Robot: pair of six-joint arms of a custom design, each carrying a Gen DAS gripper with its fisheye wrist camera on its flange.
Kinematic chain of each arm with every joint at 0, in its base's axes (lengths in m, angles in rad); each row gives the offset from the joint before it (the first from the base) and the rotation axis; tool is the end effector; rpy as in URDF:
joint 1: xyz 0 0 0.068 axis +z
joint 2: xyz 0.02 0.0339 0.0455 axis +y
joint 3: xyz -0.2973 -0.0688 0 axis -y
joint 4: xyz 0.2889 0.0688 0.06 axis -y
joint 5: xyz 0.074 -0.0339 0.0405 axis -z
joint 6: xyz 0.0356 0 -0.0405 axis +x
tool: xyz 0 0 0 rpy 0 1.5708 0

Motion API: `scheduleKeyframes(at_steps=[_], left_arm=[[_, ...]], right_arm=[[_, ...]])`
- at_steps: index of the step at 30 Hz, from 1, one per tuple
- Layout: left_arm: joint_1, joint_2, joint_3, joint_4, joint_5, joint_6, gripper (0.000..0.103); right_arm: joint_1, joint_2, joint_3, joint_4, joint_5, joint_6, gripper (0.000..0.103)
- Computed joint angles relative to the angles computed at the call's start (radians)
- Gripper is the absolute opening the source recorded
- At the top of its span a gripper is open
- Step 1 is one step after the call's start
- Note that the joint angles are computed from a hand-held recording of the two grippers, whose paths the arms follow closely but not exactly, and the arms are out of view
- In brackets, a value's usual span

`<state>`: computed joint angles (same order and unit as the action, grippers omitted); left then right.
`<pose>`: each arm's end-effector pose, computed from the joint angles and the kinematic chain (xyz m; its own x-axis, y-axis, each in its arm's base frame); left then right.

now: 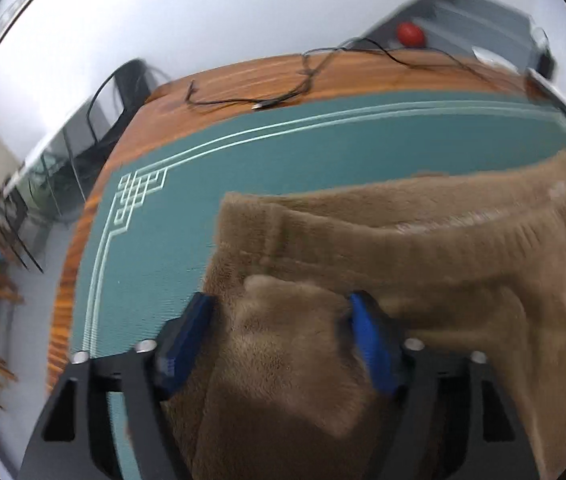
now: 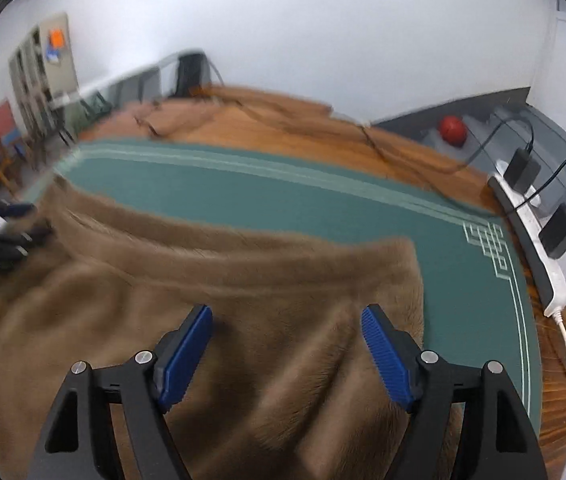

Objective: Fold clothes

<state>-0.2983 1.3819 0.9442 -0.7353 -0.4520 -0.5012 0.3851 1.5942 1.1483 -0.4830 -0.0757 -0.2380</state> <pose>0.2840 -0.0711 0.2397 -0.8221 -0.1994 -0.5332 -0.3334 0.9279 0.1670 0.3503 0.1449 0.2526 -0.6232 -0.5063 -0.5961 -0.5798 0.8106 -0.0823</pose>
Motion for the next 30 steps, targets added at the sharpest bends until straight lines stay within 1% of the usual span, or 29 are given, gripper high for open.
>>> scheduleKeyframes(at_steps=[1, 3, 4, 5, 7, 9, 11, 14, 16, 18, 21, 23, 26, 29, 30], left_arm=[[0.02, -0.014, -0.019, 0.019, 0.014, 0.0, 0.091], [0.044, -0.036, -0.05, 0.051, 0.046, -0.003, 0.095], [0.049, -0.043, -0.06, 0.06, 0.051, -0.008, 0.095], [0.039, -0.041, -0.061, 0.058, 0.03, -0.017, 0.097], [-0.007, -0.022, -0.048, 0.033, -0.048, -0.044, 0.098], [-0.054, 0.005, -0.025, -0.006, -0.129, -0.061, 0.099], [-0.075, 0.005, -0.016, -0.037, -0.172, -0.062, 0.099], [-0.134, -0.091, -0.032, -0.122, -0.201, -0.114, 0.099], [-0.184, -0.173, -0.051, -0.171, -0.192, -0.144, 0.099], [-0.263, -0.253, -0.062, -0.245, -0.189, -0.212, 0.099], [-0.39, -0.357, -0.083, -0.334, -0.159, -0.343, 0.099], [-0.472, -0.409, -0.1, -0.375, -0.134, -0.441, 0.099], [-0.58, -0.45, -0.12, -0.426, -0.136, -0.59, 0.099], [-0.658, -0.457, -0.132, -0.452, -0.159, -0.71, 0.099], [-0.677, -0.462, -0.136, -0.449, -0.164, -0.741, 0.099]], right_arm=[[0.002, 0.03, 0.01, -0.003, 0.022, 0.004, 0.079], [-0.029, 0.071, 0.019, 0.006, -0.017, 0.034, 0.081], [-0.032, 0.069, 0.018, 0.011, -0.019, 0.035, 0.081], [-0.033, 0.068, 0.015, 0.016, -0.018, 0.036, 0.081], [-0.019, 0.057, 0.001, 0.031, 0.01, 0.025, 0.081], [-0.025, 0.035, -0.016, 0.042, -0.007, 0.016, 0.081], [-0.057, -0.044, -0.069, 0.062, -0.066, 0.037, 0.081], [-0.162, -0.203, -0.138, 0.034, -0.191, 0.077, 0.083], [-0.26, -0.317, -0.176, -0.04, -0.308, 0.064, 0.083], [-0.378, -0.422, -0.215, -0.139, -0.403, 0.017, 0.083], [-0.568, -0.481, -0.247, -0.349, -0.573, -0.097, 0.083], [-0.724, -0.485, -0.263, -0.535, -0.692, -0.225, 0.083], [-0.911, -0.438, -0.3, -0.76, -0.805, -0.4, 0.083], [-0.994, -0.373, -0.336, -0.874, -0.844, -0.478, 0.083], [-0.994, -0.376, -0.35, -0.87, -0.844, -0.465, 0.083]])
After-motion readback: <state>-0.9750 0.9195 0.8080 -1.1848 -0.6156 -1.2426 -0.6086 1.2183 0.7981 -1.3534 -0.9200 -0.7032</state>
